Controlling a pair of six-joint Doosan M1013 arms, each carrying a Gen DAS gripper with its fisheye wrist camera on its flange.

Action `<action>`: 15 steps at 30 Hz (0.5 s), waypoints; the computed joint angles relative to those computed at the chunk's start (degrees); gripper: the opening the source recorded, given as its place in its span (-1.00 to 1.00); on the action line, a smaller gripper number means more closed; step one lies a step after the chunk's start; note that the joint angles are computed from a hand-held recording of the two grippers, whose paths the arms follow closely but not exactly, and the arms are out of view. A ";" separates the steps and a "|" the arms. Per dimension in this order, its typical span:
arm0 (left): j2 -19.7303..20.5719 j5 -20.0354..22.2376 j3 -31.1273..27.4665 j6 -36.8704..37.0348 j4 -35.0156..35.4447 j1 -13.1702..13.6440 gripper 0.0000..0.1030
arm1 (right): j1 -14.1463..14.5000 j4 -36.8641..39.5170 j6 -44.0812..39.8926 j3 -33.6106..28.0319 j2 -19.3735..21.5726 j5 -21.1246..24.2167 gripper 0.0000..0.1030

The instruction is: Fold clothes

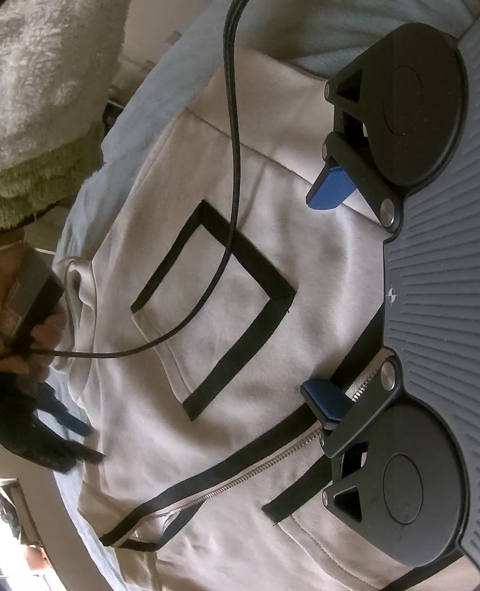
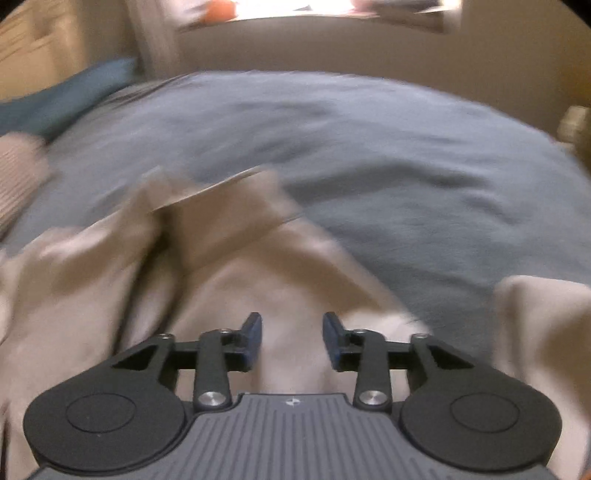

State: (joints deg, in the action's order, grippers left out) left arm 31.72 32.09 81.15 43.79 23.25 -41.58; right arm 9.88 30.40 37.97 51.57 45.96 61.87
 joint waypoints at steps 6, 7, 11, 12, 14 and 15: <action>0.01 -0.32 0.30 -0.20 1.96 -0.37 0.93 | 1.91 -3.19 5.82 0.76 1.22 -4.73 0.08; -0.04 -0.42 0.38 0.07 1.94 -0.37 0.93 | 1.93 -3.40 7.78 0.74 1.05 -5.06 0.08; 0.00 -0.07 0.24 -0.34 2.29 -0.42 0.93 | 0.72 -2.53 3.36 4.43 -2.37 -6.68 0.08; 0.02 0.07 0.18 -0.56 2.42 -0.45 0.93 | 0.20 -2.32 1.63 4.99 -3.10 -6.46 0.08; 0.08 0.36 0.05 -0.99 2.66 -0.49 0.93 | -1.13 -1.66 -0.82 5.37 -4.16 -4.14 0.08; 0.10 0.50 -0.02 -1.21 2.78 -0.51 0.93 | -1.74 -1.80 -1.05 5.14 -4.28 -2.66 0.08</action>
